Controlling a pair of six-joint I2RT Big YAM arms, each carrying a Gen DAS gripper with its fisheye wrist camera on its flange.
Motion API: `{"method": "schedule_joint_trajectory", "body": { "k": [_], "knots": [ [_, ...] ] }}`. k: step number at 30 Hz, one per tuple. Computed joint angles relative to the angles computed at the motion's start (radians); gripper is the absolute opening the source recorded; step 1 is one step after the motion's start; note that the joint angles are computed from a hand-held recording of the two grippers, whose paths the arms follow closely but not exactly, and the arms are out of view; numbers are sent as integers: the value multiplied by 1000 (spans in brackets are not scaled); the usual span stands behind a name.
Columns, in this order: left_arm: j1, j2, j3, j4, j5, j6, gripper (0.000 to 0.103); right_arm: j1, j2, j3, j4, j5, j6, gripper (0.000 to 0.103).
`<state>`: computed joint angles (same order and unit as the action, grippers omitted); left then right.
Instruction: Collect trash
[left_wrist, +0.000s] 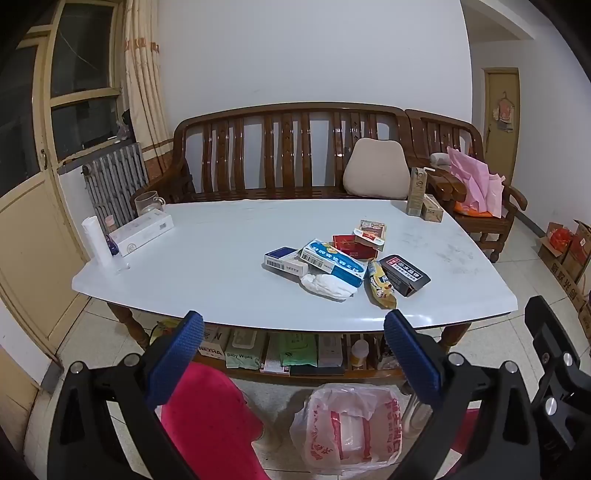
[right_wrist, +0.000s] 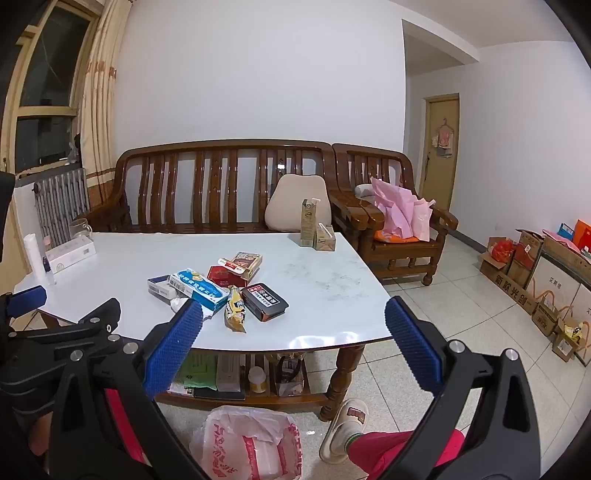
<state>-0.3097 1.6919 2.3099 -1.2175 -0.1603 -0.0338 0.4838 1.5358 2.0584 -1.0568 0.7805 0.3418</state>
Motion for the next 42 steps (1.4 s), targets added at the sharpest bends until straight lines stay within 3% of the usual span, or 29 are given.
{"method": "schedule_joint_trajectory", "body": {
  "k": [8, 12, 15, 26, 42],
  "knots": [
    [1, -6, -7, 0, 0, -34, 96, 1, 6, 6, -6, 2, 0, 97],
    [15, 4, -5, -3, 33, -27, 96, 2, 6, 7, -5, 1, 1, 97],
    [10, -8, -31, 19, 24, -15, 96, 1, 7, 7, -4, 1, -1, 97],
    [17, 20, 34, -25, 30, -28, 96, -1, 5, 5, -2, -4, -4, 97],
    [18, 17, 34, -23, 53, -27, 96, 3, 10, 16, -1, -2, -7, 97]
  ]
}}
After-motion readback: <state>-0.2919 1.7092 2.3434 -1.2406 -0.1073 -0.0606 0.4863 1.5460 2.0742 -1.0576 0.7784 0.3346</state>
